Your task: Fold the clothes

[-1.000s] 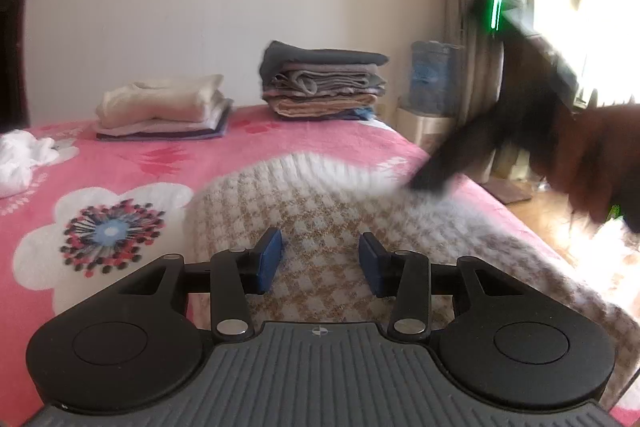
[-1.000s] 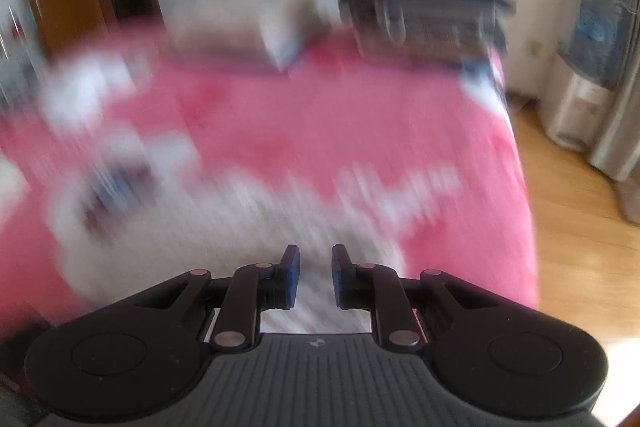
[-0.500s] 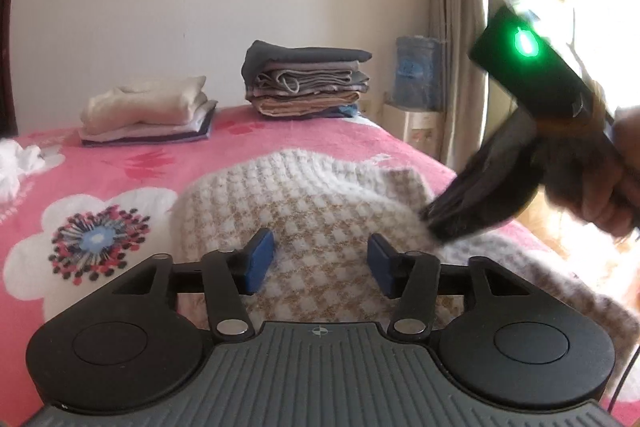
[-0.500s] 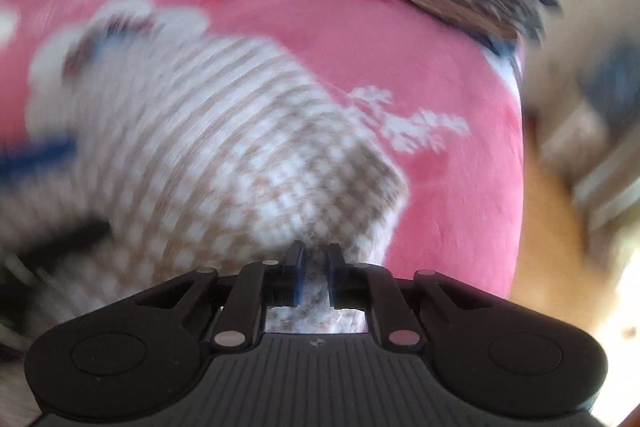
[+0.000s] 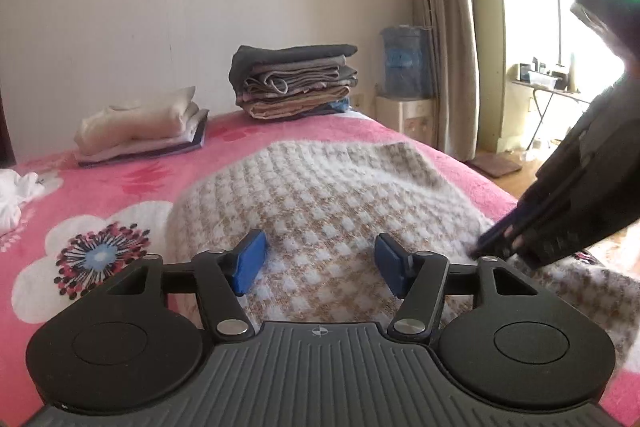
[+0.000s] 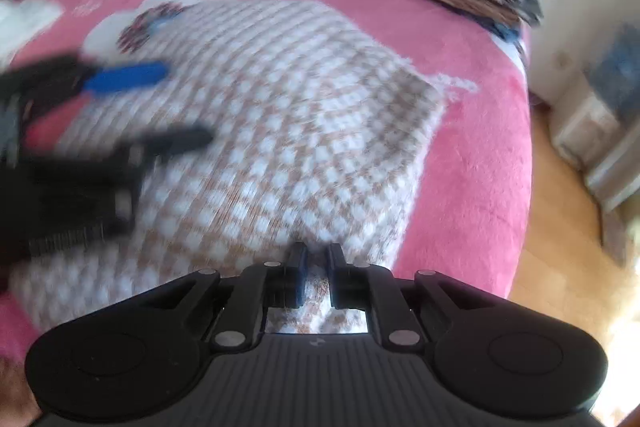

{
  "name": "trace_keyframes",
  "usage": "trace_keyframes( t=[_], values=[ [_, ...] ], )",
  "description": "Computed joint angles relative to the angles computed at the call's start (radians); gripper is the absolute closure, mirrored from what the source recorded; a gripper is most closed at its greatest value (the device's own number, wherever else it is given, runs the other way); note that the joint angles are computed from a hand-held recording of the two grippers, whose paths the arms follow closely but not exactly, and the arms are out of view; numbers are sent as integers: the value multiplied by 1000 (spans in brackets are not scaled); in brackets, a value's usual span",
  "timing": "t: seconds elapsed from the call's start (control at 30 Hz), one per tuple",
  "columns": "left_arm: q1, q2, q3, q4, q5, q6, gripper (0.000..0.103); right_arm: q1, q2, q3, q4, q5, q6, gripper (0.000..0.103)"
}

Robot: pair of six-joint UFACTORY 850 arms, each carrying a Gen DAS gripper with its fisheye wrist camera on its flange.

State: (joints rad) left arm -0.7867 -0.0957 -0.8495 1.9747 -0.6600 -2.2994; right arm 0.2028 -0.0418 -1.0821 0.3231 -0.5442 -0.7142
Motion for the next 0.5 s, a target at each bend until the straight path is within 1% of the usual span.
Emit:
trace_keyframes(
  t=[0.1, 0.2, 0.27, 0.37, 0.4, 0.47, 0.5],
  values=[
    [14, 25, 10, 2, 42, 43, 42, -30, 18, -9, 63, -35, -36, 90],
    [27, 73, 20, -70, 104, 92, 43, -98, 93, 15, 135, -59, 23, 89],
    [22, 112, 40, -102, 121, 117, 43, -160, 154, 60, 226, -71, 16, 89],
    [2, 155, 69, -152, 156, 203, 43, -281, 257, 171, 427, -136, -37, 88],
    [-7, 162, 77, -175, 165, 247, 43, -306, 288, 211, 473, -145, -48, 82],
    [-33, 162, 91, -192, 144, 316, 42, -336, 349, 288, 537, -146, -51, 72],
    [-46, 156, 94, -200, 125, 359, 42, -353, 379, 325, 568, -148, -52, 72]
  ],
)
